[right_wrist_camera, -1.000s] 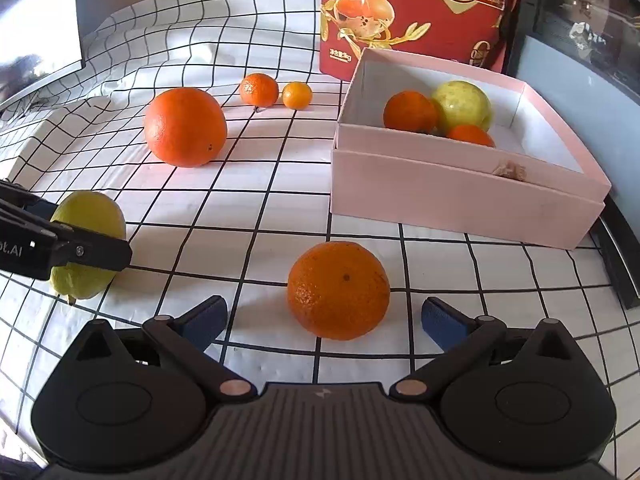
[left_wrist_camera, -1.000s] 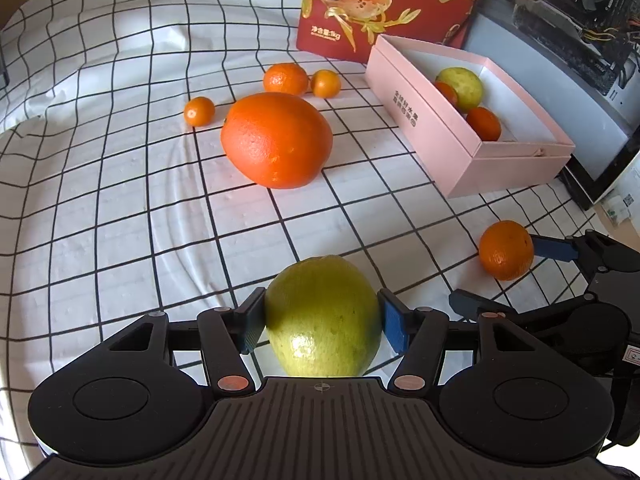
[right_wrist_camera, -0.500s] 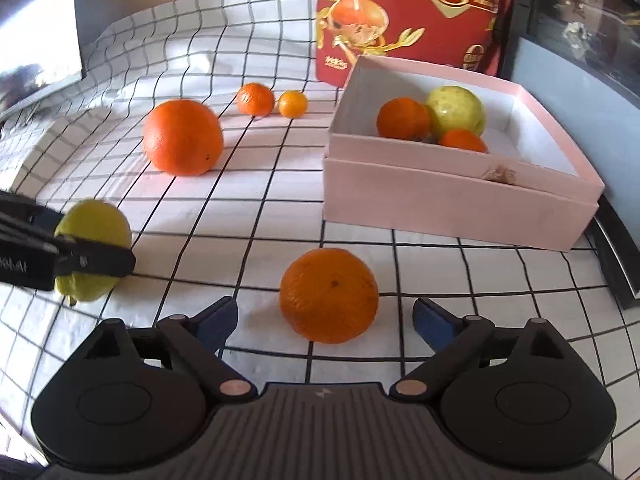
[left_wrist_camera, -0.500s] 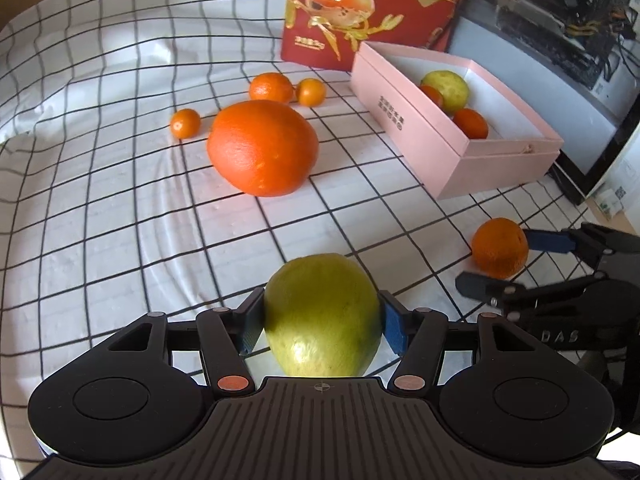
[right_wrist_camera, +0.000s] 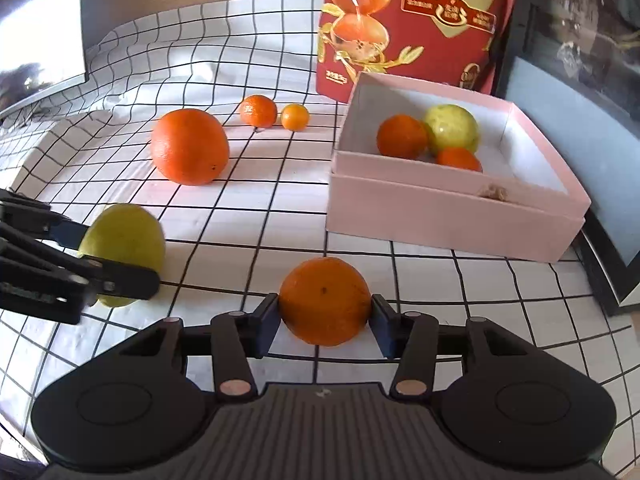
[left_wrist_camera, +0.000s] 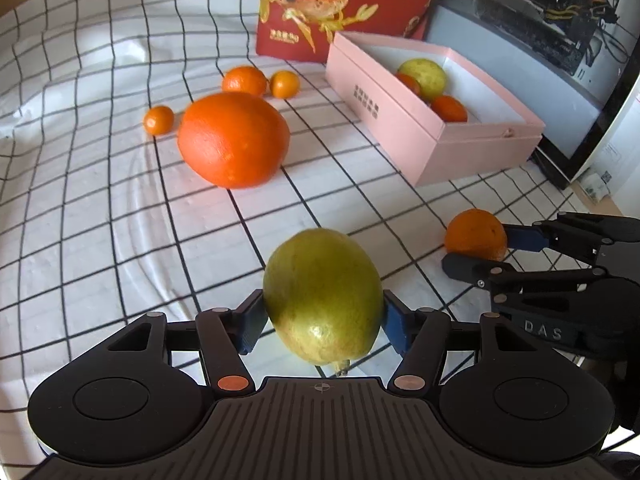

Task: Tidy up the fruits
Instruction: 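Carry both fruits over the pink box and open both grippers to drop them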

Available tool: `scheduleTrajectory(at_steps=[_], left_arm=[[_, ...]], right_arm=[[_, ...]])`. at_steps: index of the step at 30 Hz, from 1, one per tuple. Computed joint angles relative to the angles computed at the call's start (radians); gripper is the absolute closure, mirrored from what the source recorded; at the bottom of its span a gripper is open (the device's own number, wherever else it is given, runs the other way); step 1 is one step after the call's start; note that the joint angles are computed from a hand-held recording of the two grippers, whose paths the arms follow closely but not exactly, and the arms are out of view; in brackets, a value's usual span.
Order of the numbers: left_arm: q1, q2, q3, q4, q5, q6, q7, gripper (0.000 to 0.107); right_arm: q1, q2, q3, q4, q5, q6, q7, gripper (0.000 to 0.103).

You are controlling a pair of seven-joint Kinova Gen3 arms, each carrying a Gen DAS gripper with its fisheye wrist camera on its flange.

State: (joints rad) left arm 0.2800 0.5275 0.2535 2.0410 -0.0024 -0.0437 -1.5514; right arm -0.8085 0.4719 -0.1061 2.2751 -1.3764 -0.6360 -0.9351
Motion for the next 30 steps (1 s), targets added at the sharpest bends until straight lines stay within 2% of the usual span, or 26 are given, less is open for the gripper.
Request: scheduleTrajectory(at_steps=[5,8,16,20,25,30], left_arm=[[-0.03,0.011,0.031,-0.006,-0.006,-0.005,0.005,0.042],[-0.039,0.014,0.04,-0.024,-0.013,0.026,-0.002,0.043],[-0.014,0.012,0.014,-0.049,0.011,0.073,-0.012,0.043],[0.001,0.01,-0.001,-0.036,0.012,0.051,-0.022,0.043],[-0.021,0.011,0.019,-0.004,0.004,-0.006,-0.025,0.042],[0.075,-0.001,-0.073,0.001,0.023,-0.019,-0.008,0.043]], right_arm=[[-0.019,-0.005,-0.01,-0.002,-0.015,0.005,0.01,0.055],[-0.027,-0.012,-0.02,0.01,-0.021,-0.007,0.004,0.055],[-0.029,-0.025,-0.025,0.025,-0.03,-0.006,-0.011,0.055],[-0.039,-0.025,-0.029,0.025,-0.058,-0.022,0.003,0.055],[-0.032,-0.028,-0.041,0.028,-0.091,-0.041,0.015,0.055],[-0.019,-0.038,-0.052,0.032,-0.148,-0.066,0.039,0.055]])
